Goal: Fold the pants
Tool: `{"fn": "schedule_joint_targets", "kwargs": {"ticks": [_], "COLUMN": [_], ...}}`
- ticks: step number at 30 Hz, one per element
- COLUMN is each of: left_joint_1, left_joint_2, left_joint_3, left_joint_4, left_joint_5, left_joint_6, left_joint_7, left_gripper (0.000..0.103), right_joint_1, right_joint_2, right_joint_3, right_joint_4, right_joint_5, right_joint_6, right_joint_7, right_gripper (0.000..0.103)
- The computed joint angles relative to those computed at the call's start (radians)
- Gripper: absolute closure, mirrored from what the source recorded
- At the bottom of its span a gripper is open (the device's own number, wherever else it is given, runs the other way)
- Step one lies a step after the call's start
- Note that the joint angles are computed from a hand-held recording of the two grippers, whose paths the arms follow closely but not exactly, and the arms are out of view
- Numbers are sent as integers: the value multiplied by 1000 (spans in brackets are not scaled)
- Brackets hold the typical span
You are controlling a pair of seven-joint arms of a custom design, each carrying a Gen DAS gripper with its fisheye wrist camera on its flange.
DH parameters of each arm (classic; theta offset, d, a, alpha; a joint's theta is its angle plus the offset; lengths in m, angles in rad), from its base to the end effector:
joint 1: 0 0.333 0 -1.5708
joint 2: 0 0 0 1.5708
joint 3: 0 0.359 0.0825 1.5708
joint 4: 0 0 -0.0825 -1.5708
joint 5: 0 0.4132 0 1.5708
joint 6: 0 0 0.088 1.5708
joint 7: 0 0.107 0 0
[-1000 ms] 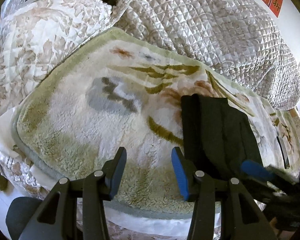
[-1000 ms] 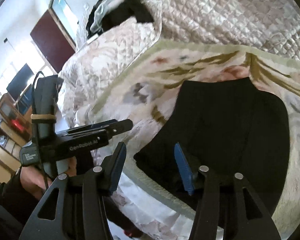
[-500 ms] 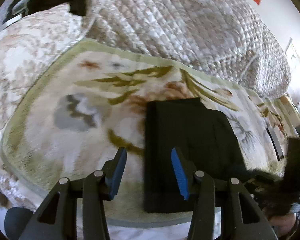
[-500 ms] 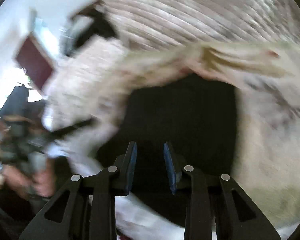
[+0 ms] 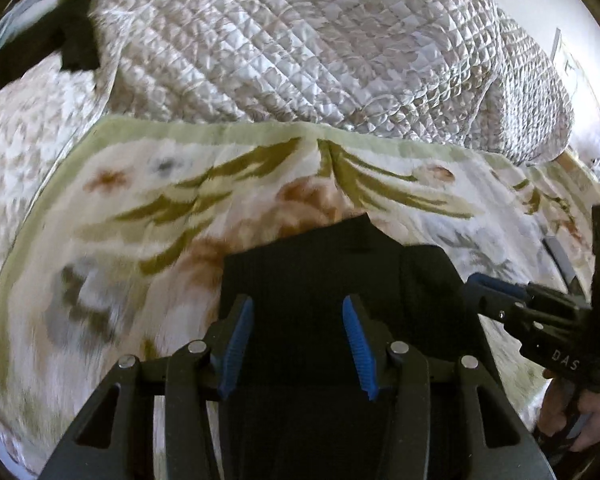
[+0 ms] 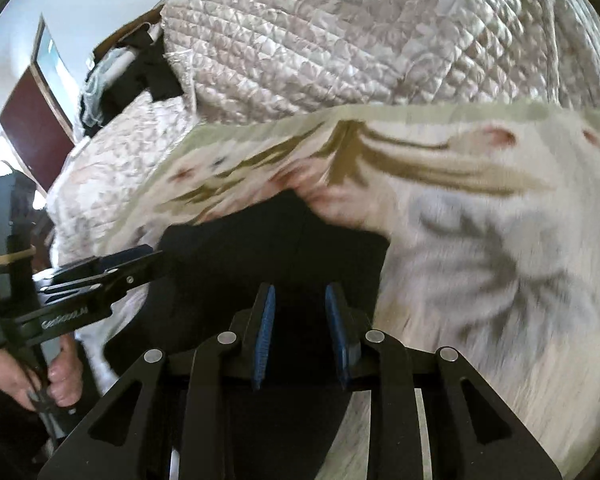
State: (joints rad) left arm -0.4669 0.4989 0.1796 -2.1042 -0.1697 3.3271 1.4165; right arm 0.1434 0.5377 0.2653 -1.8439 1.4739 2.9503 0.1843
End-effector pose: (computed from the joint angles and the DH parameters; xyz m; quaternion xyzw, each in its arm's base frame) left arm 0.6383 -0.1800 0.2799 -0.6569 0.6624 -0.2926 0.2099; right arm 0.6626 0.1963 0.2749 -0.7407 0.5408 -0.0673 0.3930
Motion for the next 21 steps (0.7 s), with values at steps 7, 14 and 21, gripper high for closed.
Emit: {"fn": "schedule_joint_targets", "kwargs": {"ticks": [7,14,21], "left_joint_1": [2,106,98], "left_joint_2": [91,99,89], "left_joint_3": [24,-70,-62], "left_joint_4": [88,90,77], "left_joint_5": [19,44,35], "left_joint_6": [-29,-6,3], "left_joint_7": [-4,-23,-23], "left_gripper": [46,39,39], "right_joint_1": [155,47,39], "right_joint_2": [132,170,162], "right_joint_3": [-161,-31,-43], "right_joint_4": [118,132,120], "right_joint_5": [-371,-385,-479], "right_joint_6": [92,176,142], "right_joint_7": [358,333,471], "right_gripper": [76,76,67]}}
